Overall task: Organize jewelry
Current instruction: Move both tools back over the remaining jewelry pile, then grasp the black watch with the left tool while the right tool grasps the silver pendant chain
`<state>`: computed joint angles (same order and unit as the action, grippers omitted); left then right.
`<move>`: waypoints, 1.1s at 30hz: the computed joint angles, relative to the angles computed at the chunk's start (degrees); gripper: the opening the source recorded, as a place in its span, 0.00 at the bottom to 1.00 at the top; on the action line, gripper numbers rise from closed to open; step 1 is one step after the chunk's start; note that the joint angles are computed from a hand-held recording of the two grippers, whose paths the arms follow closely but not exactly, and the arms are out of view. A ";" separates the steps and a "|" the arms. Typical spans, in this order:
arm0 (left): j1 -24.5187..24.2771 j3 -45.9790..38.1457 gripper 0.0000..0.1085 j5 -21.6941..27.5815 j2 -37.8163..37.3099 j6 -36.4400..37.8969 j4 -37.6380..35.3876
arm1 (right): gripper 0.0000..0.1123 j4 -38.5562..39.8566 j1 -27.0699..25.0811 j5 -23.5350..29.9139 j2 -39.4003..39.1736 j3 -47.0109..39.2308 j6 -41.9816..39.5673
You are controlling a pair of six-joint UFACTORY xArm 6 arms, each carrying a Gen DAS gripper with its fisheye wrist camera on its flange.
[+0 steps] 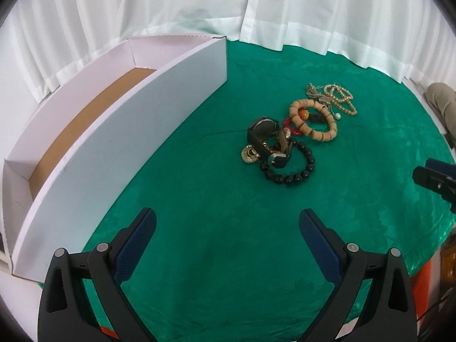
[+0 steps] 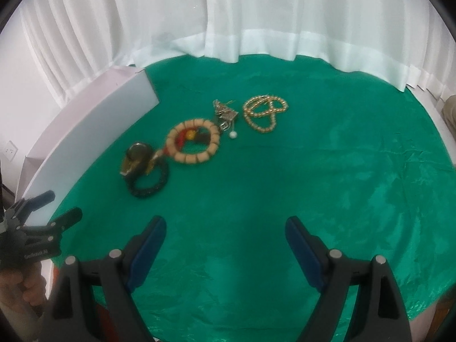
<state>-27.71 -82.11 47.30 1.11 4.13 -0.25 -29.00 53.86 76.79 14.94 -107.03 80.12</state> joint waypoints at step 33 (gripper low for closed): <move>2.26 -16.25 0.92 6.03 14.13 7.33 -8.37 | 0.50 20.84 -15.23 -14.81 15.91 -17.15 -16.95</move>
